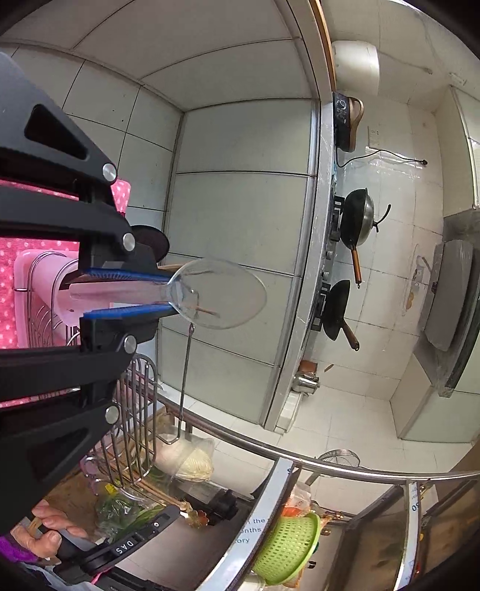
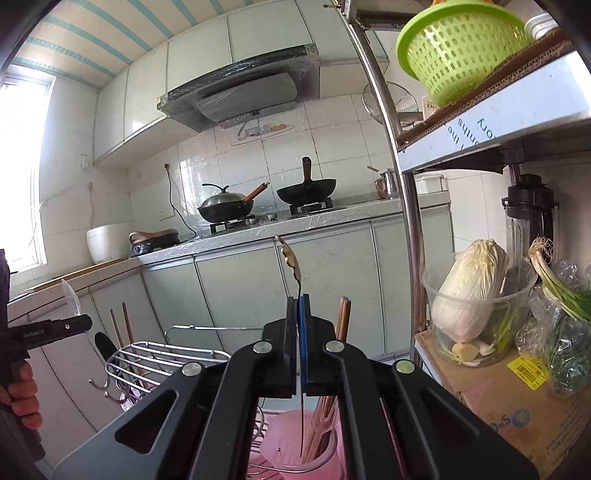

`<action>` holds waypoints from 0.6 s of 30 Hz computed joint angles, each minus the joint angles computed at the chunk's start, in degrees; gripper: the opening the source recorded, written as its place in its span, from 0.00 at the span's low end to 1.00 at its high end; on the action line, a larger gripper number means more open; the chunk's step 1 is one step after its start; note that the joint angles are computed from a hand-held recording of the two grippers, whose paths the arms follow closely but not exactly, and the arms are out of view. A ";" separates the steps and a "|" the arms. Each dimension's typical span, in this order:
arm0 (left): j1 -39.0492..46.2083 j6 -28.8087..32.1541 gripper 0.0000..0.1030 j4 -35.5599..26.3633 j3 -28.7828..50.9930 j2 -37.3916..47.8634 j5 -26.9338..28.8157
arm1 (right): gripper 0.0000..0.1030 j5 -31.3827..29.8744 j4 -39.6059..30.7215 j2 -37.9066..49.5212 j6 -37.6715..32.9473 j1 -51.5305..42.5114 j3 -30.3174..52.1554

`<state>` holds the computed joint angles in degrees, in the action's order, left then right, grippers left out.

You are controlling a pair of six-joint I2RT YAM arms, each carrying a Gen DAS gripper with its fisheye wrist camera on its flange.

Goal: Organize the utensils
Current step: 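Lift the clear spoon over the pink cup while the right tool carries the gold spoon, then lower both spoons into the pink cup and open both tools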

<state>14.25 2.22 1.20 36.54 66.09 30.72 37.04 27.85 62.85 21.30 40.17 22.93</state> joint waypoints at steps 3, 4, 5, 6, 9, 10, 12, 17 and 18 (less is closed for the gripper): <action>-0.87 0.21 0.11 0.69 -1.23 1.89 -0.57 | 0.01 0.32 -0.32 0.03 1.19 1.30 -1.15; -1.01 0.45 0.11 0.53 -1.50 2.61 -0.62 | 0.01 0.73 -0.40 0.13 1.58 1.86 -1.51; -0.94 0.60 0.11 0.46 -1.85 3.27 -0.41 | 0.01 1.22 -0.61 0.10 2.01 2.49 -1.96; -0.86 0.79 0.11 0.40 -2.01 4.00 -0.29 | 0.01 1.46 -0.98 0.02 2.60 2.99 -2.40; -1.03 1.56 0.11 0.23 -2.34 5.97 -0.83 | 0.01 1.27 -2.63 -0.46 5.45 3.54 -3.48; -1.14 1.72 0.11 0.29 -2.41 6.64 -1.24 | 0.01 0.94 -2.93 -0.44 6.21 3.43 -3.82; -1.19 1.94 0.11 0.32 -2.32 7.90 -1.45 | 0.01 0.44 -3.36 0.00 7.69 3.26 -4.45; -0.65 2.04 0.11 0.26 -1.35 10.58 -1.36 | 0.01 -1.72 -3.70 1.78 10.14 2.18 -4.98; -0.55 2.12 0.11 -0.25 -0.85 11.15 -1.10 | 0.02 -2.27 -3.98 2.46 10.68 1.99 -4.84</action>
<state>13.70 4.35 0.95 35.70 77.24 29.62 34.77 23.87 65.31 31.99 42.16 18.09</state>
